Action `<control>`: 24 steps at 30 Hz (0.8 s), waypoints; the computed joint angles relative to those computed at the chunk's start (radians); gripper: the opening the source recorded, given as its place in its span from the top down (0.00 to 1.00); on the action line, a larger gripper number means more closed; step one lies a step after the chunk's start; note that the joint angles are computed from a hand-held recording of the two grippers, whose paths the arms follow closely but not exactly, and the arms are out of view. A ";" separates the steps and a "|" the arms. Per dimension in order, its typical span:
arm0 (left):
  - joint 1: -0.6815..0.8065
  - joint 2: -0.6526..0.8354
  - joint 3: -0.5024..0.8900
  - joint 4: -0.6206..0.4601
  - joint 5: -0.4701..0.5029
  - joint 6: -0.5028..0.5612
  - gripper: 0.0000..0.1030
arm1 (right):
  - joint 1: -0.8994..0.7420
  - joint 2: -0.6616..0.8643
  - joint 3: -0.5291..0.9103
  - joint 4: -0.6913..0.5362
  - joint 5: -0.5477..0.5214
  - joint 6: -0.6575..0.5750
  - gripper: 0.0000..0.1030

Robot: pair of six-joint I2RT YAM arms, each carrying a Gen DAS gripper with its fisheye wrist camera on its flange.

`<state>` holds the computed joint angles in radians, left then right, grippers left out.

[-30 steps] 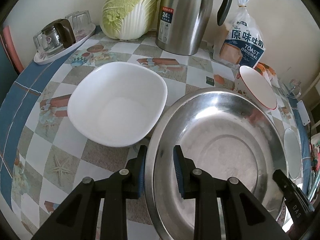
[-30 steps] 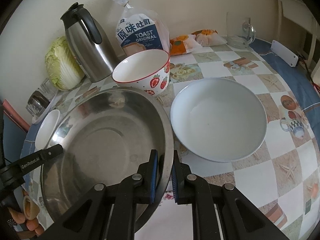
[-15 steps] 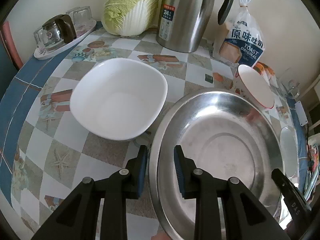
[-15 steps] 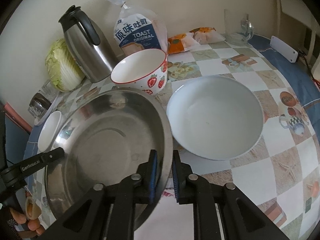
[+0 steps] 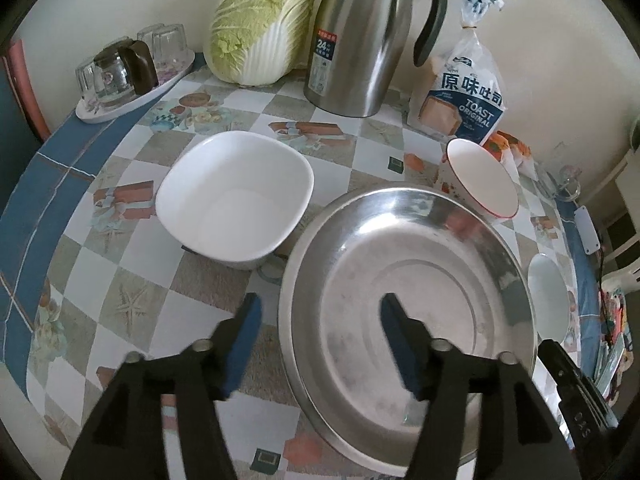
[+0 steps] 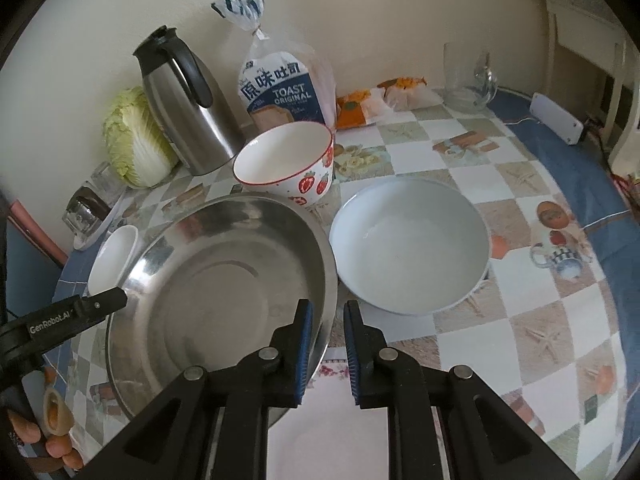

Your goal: Organize plates and bowls

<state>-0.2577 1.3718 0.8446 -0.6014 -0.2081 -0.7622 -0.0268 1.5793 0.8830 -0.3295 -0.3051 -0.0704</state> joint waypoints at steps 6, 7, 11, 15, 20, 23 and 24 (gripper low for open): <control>-0.053 -0.023 -0.017 -0.034 -0.029 -0.082 0.19 | 0.014 -0.089 -0.060 -0.014 0.030 -0.046 0.60; -0.060 -0.030 -0.022 -0.041 -0.038 -0.098 0.14 | 0.016 -0.101 -0.070 -0.016 0.034 -0.053 0.58; -0.092 -0.077 -0.048 -0.058 -0.063 -0.158 0.10 | 0.014 -0.151 -0.109 -0.022 0.037 -0.070 0.42; -0.138 -0.115 -0.068 -0.090 -0.097 -0.211 0.10 | -0.005 -0.199 -0.146 -0.023 0.019 -0.078 0.31; -0.192 -0.151 -0.097 -0.114 -0.099 -0.267 0.10 | -0.050 -0.252 -0.187 -0.043 -0.002 -0.103 0.26; -0.227 -0.174 -0.111 -0.129 -0.106 -0.300 0.10 | -0.083 -0.281 -0.207 -0.054 -0.012 -0.125 0.18; -0.239 -0.181 -0.114 -0.135 -0.110 -0.310 0.10 | -0.091 -0.287 -0.211 -0.059 -0.014 -0.129 0.15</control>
